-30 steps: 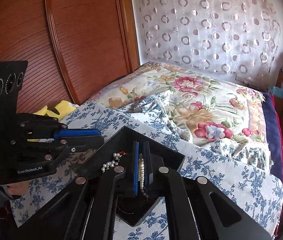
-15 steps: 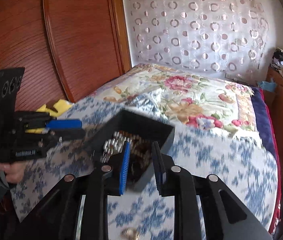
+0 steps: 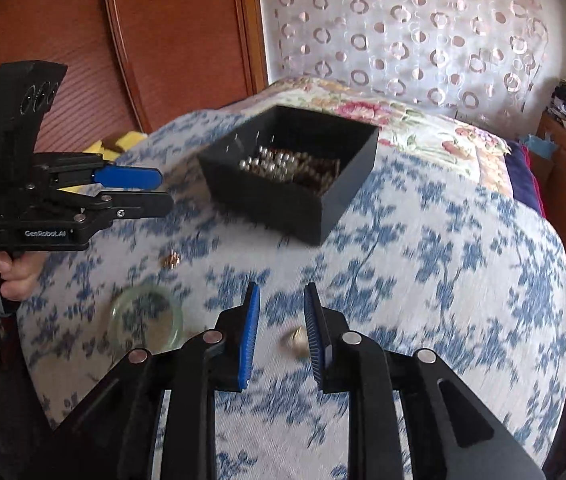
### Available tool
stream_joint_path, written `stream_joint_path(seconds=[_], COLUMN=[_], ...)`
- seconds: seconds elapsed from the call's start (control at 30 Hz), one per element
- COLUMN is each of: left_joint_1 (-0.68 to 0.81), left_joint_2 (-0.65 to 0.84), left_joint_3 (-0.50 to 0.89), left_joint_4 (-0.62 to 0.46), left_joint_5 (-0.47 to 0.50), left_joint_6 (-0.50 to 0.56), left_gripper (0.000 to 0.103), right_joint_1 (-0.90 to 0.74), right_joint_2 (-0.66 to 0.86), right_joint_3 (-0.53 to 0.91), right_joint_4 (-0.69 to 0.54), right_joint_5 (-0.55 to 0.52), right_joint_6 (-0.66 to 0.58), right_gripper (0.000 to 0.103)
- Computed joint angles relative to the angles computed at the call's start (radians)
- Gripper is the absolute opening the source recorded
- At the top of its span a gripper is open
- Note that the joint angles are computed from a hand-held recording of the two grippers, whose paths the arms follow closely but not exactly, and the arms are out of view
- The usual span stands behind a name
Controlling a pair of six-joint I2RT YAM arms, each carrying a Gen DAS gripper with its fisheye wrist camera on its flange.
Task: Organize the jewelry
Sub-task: 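Grasp the jade bangle with the left tool while the right tool grasps the green pendant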
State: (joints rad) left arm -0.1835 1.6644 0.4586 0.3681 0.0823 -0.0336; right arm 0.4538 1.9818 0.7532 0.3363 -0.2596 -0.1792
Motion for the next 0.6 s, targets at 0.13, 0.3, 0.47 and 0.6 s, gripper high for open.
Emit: stream_joint_path(seconds=[0.13,0.3,0.47,0.6], left_joint_1=[-0.022,-0.052,-0.061,-0.071], left_joint_2=[0.028,0.066,0.082,0.071], left_joint_3=[-0.042,-0.081,-0.128,-0.155], left_joint_4=[0.046,0.097,0.150,0.162], left_joint_5=[-0.007,-0.003,-0.004,-0.003], left_joint_6=[-0.006,-0.024,-0.031,-0.035], left_gripper=[0.045,0.046,0.048,0.051], right_joint_1=[0.006,0.039,0.064,0.077], right_joint_2=[0.002,0.030,0.045,0.067], right_joint_3=[-0.031,-0.027,-0.031,-0.030], right_joint_4=[0.018,0.005,-0.001,0.031], right_joint_5=[-0.004,0.008,0.038,0.075], right_joint_6=[0.003,-0.011,-0.022,-0.006], right_gripper=[0.025,0.025,0.025,0.017])
